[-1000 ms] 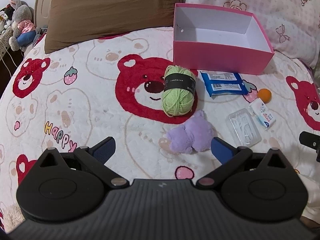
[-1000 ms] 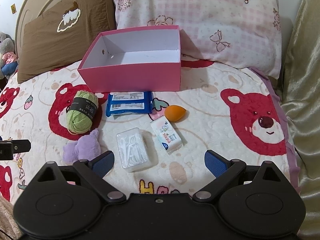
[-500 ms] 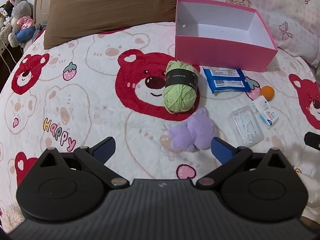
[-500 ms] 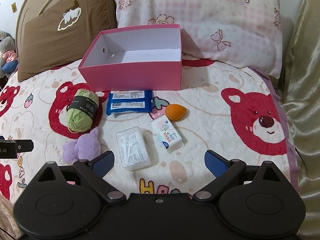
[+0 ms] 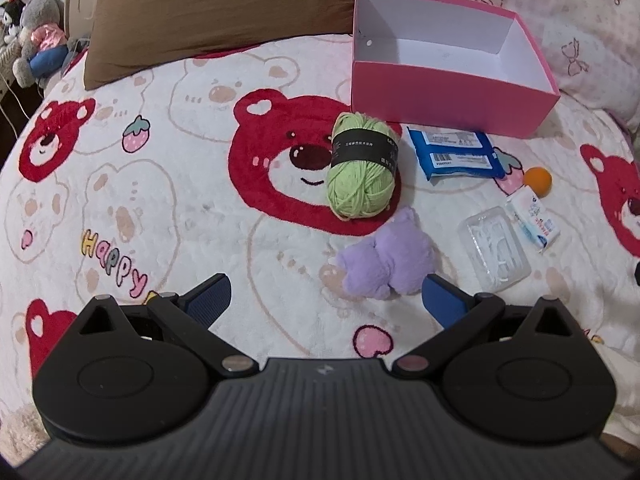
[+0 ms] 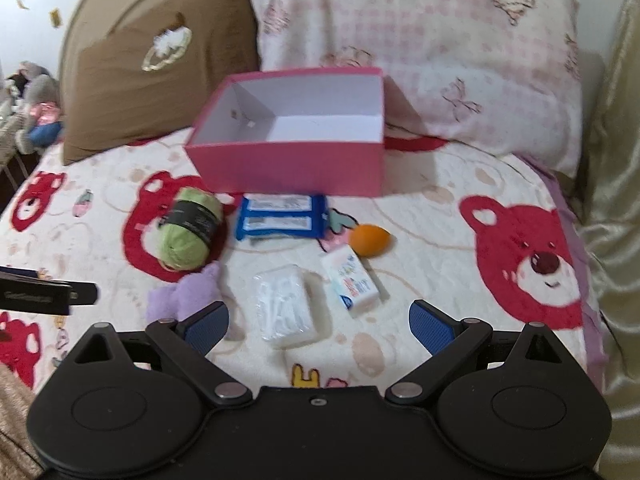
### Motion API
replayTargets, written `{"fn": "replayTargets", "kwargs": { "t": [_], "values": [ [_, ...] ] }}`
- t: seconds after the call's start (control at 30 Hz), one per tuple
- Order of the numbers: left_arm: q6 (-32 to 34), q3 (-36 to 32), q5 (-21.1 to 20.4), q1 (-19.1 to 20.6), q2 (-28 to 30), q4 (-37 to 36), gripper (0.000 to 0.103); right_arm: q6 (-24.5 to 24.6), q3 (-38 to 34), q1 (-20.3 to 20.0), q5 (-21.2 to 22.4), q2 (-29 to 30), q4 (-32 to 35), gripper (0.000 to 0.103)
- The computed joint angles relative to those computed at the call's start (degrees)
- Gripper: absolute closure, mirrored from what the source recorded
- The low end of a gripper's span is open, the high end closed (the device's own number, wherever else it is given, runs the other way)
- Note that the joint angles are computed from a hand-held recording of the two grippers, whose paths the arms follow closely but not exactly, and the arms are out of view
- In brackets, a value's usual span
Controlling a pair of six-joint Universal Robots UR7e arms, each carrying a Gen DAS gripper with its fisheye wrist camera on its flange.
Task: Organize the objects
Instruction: 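Move the right tool toward the purple plush toy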
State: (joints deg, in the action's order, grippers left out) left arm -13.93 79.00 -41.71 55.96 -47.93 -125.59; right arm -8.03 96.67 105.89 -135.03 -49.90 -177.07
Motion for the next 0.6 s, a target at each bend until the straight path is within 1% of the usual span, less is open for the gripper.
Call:
{"fn": "replayTargets", "kwargs": {
  "t": [0.1,0.2,0.3,0.4,0.5,0.6],
  "values": [
    [-0.3,-0.1,-1.3,0.2,-0.2,-0.4,0.000,-0.8,0.2,-0.2,1.9,-0.5,-0.9,0.004],
    [0.1,-0.3,-1.4,0.1,-0.2,-0.2,0.000,-1.7,0.0,-0.3,2.1,-0.4,-2.0,0.004],
    [0.4,-2.2,-4.2,0.4,0.0,0.6,0.000,-2.8,-0.1,-0.4,3.2,-0.4,-3.2,0.004],
    [0.6,-3.7,-4.9,0.5,0.7,-0.6,0.000,-6.1,0.4,-1.2,7.7,-0.4,-6.9,0.004],
    [3.2,-5.9,-5.7,0.8,1.8,1.1,0.003,-11.0,0.2,-1.7,12.0,1.0,-12.5,0.004],
    [4.1,-6.1,-3.8,1.1,2.8,-1.0,0.003,-13.2,0.3,-2.5,16.8,2.1,-16.8,0.004]
  ]
}}
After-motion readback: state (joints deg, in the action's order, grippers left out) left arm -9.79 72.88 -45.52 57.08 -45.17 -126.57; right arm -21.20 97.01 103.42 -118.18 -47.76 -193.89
